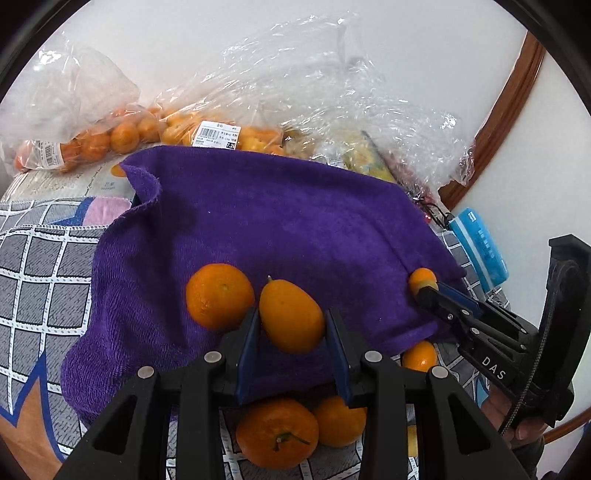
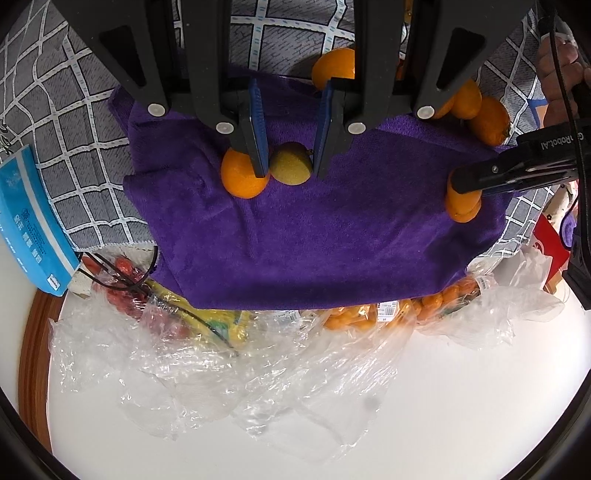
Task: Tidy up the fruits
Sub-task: 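Lower both held fruits onto the purple towel and open both tools, then raise both open tools away from the towel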
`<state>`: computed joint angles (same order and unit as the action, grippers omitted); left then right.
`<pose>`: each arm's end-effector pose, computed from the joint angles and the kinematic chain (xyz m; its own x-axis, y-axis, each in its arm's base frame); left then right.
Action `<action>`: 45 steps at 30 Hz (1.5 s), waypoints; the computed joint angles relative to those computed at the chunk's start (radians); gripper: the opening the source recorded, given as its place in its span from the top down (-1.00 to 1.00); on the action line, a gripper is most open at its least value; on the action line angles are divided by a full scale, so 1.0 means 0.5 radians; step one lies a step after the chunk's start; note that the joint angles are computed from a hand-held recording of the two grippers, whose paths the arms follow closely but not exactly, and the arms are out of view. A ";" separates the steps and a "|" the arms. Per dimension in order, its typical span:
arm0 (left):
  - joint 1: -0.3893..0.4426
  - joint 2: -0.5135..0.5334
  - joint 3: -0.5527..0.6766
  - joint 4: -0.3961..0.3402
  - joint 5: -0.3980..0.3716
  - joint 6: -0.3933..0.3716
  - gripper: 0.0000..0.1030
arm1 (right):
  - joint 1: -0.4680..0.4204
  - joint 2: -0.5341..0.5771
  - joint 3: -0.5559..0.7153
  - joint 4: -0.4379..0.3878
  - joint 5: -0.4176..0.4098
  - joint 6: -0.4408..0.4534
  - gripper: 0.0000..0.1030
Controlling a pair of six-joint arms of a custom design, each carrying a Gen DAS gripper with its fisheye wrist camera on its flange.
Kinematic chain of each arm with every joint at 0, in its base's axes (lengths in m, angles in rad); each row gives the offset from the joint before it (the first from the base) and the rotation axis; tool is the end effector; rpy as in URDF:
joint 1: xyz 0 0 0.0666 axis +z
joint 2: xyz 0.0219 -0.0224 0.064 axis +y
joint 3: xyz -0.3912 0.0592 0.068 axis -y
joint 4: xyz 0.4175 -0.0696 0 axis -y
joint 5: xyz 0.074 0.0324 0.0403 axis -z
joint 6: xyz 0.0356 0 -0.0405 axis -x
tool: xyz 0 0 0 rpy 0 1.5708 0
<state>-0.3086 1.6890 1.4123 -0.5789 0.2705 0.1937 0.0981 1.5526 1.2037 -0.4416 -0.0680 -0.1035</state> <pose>0.5763 -0.1941 0.3151 -0.7943 0.0585 -0.6047 0.3126 0.8929 -0.3242 0.5492 0.0561 0.3023 -0.7185 0.0329 -0.6947 -0.0714 0.9901 0.1207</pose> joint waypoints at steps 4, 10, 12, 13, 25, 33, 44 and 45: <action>-0.013 0.005 0.009 -0.013 -0.046 -0.030 0.33 | 0.006 -0.001 -0.004 -0.007 0.005 0.009 0.52; -0.024 0.000 -0.001 0.008 -0.100 -0.053 0.33 | 0.003 -0.053 -0.052 0.064 -0.004 0.021 0.34; -0.029 0.000 -0.004 0.016 -0.119 -0.053 0.33 | 0.000 -0.082 -0.085 0.111 -0.003 0.017 0.28; -0.031 -0.004 -0.007 0.022 -0.127 -0.045 0.31 | -0.002 -0.090 -0.090 0.118 -0.002 0.016 0.28; -0.003 -0.092 -0.052 0.085 -0.052 0.057 -0.07 | 0.000 -0.217 -0.138 0.072 0.092 -0.043 0.03; -0.073 -0.176 -0.066 0.045 -0.462 -0.049 -0.07 | 0.036 -0.407 -0.249 0.040 0.245 -0.040 -0.08; -0.102 -0.364 -0.239 0.000 -0.603 -0.081 -0.07 | 0.062 -0.575 -0.358 -0.106 0.301 -0.116 -0.11; -0.106 -0.381 -0.258 0.002 -0.620 -0.083 -0.07 | 0.061 -0.589 -0.367 -0.119 0.291 -0.122 -0.11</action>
<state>-0.3615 1.4983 1.2833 -0.5778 -0.0397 0.1522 0.1285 1.2581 1.0202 -0.5009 0.0775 -0.1644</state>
